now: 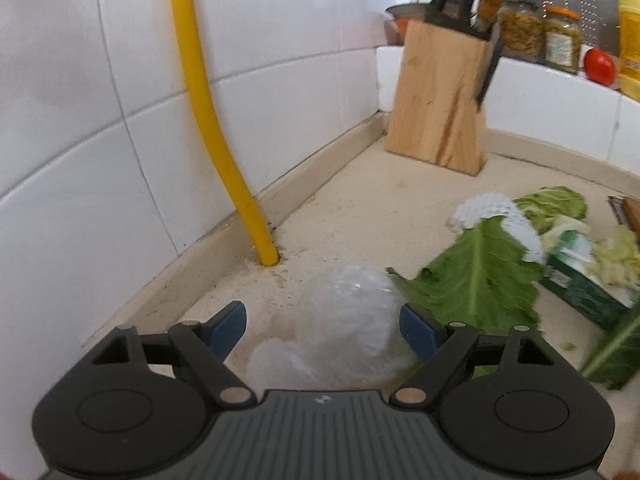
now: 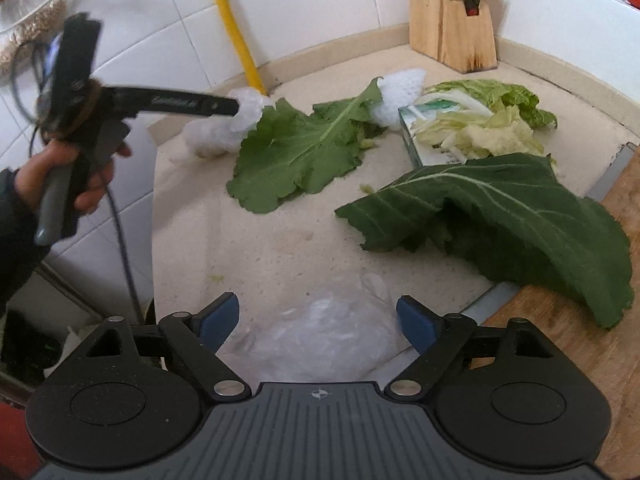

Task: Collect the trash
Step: 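Grasp a clear plastic bag with the left tool while the right tool grasps another clear bag, then carry both clear plastic bags down toward the trash bin with both tools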

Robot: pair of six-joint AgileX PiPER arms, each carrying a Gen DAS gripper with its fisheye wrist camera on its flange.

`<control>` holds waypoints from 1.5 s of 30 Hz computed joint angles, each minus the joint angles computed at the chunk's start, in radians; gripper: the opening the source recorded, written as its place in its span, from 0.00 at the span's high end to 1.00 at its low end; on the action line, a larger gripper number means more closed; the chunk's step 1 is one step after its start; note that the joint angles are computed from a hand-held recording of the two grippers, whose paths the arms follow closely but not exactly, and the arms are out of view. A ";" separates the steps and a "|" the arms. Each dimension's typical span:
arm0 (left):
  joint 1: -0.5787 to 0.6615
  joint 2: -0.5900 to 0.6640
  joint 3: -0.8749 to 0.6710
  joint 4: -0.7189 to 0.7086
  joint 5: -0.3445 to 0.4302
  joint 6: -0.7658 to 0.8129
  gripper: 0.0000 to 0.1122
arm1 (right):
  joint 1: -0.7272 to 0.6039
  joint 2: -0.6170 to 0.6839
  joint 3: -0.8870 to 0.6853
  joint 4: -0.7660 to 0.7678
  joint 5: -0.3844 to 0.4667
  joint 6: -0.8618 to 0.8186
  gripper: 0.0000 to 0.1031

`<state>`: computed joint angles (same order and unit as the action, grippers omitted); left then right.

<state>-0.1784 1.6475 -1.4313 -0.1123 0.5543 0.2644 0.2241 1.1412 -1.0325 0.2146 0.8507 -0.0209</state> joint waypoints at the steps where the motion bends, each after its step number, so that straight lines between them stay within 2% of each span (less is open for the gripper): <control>1: 0.001 0.021 -0.018 0.013 0.007 -0.016 0.29 | 0.009 0.004 0.001 -0.015 -0.001 0.013 0.13; 8: 0.022 0.119 -0.097 -0.083 0.078 0.065 0.29 | 0.039 0.010 0.001 -0.059 0.000 0.053 0.13; 10: 0.025 0.118 -0.090 -0.099 0.096 0.076 0.32 | 0.063 0.013 -0.006 -0.098 0.007 0.084 0.15; 13: 0.040 0.094 -0.062 -0.155 0.133 0.123 0.43 | 0.079 0.013 -0.013 -0.124 0.014 0.114 0.29; 15: 0.054 0.072 -0.037 -0.191 0.161 0.154 0.51 | 0.082 0.011 -0.015 -0.124 0.013 0.128 0.41; 16: 0.059 0.056 -0.016 -0.202 0.167 0.165 0.53 | 0.079 0.012 -0.015 -0.118 0.011 0.132 0.44; 19: 0.083 -0.002 0.041 -0.273 0.206 0.207 0.55 | 0.064 0.014 -0.018 -0.092 0.012 0.138 0.53; 21: 0.098 -0.037 0.074 -0.314 0.237 0.229 0.55 | 0.046 0.015 -0.022 -0.058 0.016 0.126 0.63; 24: 0.108 -0.089 0.120 -0.335 0.257 0.242 0.55 | 0.029 0.019 -0.027 -0.015 0.023 0.097 0.64; 26: 0.112 -0.108 0.136 -0.333 0.248 0.245 0.54 | 0.027 0.026 -0.028 -0.005 0.027 0.086 0.62; 28: 0.098 -0.113 0.136 -0.271 0.216 0.196 0.50 | 0.032 0.025 -0.021 -0.010 0.012 0.089 0.58; 30: 0.091 -0.103 0.124 -0.219 0.190 0.128 0.43 | 0.046 0.024 -0.019 -0.035 0.000 0.109 0.43; 32: 0.100 -0.086 0.113 -0.239 0.171 0.120 0.38 | 0.052 0.019 -0.012 -0.043 -0.013 0.107 0.38; 37: 0.063 -0.048 0.114 -0.164 0.127 0.044 0.39 | 0.090 0.012 -0.001 -0.109 -0.025 0.138 0.37; 38: 0.059 -0.050 0.120 -0.166 0.125 0.044 0.39 | 0.091 0.010 0.000 -0.112 -0.023 0.139 0.37; 40: 0.052 -0.065 0.144 -0.174 0.106 0.052 0.44 | 0.093 0.002 0.004 -0.122 -0.018 0.147 0.44; 41: 0.051 -0.070 0.146 -0.178 0.110 0.054 0.45 | 0.099 -0.001 0.005 -0.140 -0.015 0.162 0.52; 42: 0.048 -0.075 0.148 -0.179 0.117 0.056 0.50 | 0.101 -0.003 0.004 -0.147 -0.009 0.169 0.59; 43: 0.046 -0.083 0.151 -0.183 0.124 0.061 0.57 | 0.101 -0.005 0.002 -0.149 -0.003 0.173 0.61; 45: 0.050 -0.108 0.174 -0.220 0.125 0.090 0.63 | 0.106 -0.018 0.005 -0.153 0.005 0.187 0.69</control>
<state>-0.1282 1.5390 -1.2578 -0.3328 0.6795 0.3547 0.3301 1.1230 -1.0275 0.0618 0.8553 0.1662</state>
